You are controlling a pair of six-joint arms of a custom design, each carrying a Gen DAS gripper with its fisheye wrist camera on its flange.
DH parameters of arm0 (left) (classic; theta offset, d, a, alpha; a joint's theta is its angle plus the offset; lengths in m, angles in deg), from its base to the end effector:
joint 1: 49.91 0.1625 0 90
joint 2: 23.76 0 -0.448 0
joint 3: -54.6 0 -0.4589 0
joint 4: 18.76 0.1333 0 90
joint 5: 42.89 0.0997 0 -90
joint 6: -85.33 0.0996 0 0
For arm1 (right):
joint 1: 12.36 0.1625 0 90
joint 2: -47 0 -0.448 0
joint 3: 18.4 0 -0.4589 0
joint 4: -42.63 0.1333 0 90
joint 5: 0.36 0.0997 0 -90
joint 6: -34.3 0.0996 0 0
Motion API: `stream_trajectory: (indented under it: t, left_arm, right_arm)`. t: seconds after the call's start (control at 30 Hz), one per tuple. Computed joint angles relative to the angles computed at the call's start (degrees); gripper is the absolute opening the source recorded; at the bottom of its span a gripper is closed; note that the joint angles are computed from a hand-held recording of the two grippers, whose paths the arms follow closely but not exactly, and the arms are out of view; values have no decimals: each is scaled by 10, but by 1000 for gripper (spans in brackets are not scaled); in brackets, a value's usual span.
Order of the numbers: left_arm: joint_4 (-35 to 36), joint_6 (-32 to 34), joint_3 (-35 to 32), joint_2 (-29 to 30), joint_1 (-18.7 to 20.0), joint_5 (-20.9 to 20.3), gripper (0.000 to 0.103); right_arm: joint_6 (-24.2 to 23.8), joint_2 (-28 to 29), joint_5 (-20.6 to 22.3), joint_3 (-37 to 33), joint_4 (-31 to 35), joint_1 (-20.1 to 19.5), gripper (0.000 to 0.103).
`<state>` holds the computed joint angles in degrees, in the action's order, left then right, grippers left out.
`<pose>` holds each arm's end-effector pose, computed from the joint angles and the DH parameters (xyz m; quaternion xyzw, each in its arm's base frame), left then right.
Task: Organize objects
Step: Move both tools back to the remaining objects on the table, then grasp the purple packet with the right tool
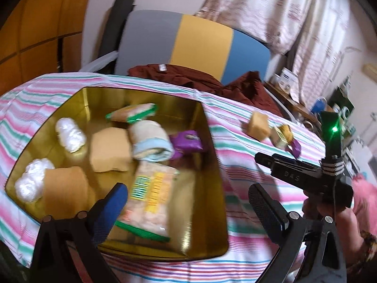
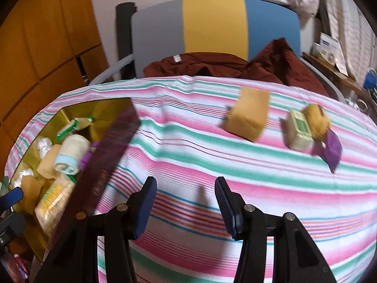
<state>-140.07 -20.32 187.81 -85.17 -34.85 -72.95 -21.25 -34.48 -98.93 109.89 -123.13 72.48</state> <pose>-0.3303 -0.3162 0.0173 -0.0485 0.8295 -0.4702 0.2973 0.0716 -0.5239 0.2331 0.3941 -0.8816 0.1785 0.1884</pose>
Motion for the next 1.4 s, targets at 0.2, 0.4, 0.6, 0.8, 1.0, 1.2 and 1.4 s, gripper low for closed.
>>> stream_trajectory:
  t: [0.2,0.4,0.6,0.8,1.0,1.2,1.4]
  left_arm:
    - [-93,118,-23,45,6,-3,103]
    - [-165,227,-51,87,16,-15,103]
    - [-204,277,-78,116,32,-37,103]
    - [-199,302,-100,133,41,-47,103]
    - [-182,316,-119,145,52,-58,103]
    - [-202,346,-139,159,72,-57,103]
    - [-209,383,-169,173,100,-36,103]
  right_arm:
    - [-7,-6,4,-13,-25,-44,53]
    - [22,13,5,-61,-72,-75,64]
    - [18,62,5,-144,-96,-75,69]
    - [-23,127,-24,-215,-94,-62,70]
    - [-15,155,-47,-248,-47,-63,58]
    - [18,147,-20,-252,-24,-78,45]
    - [68,125,-7,-241,-8,-89,45]
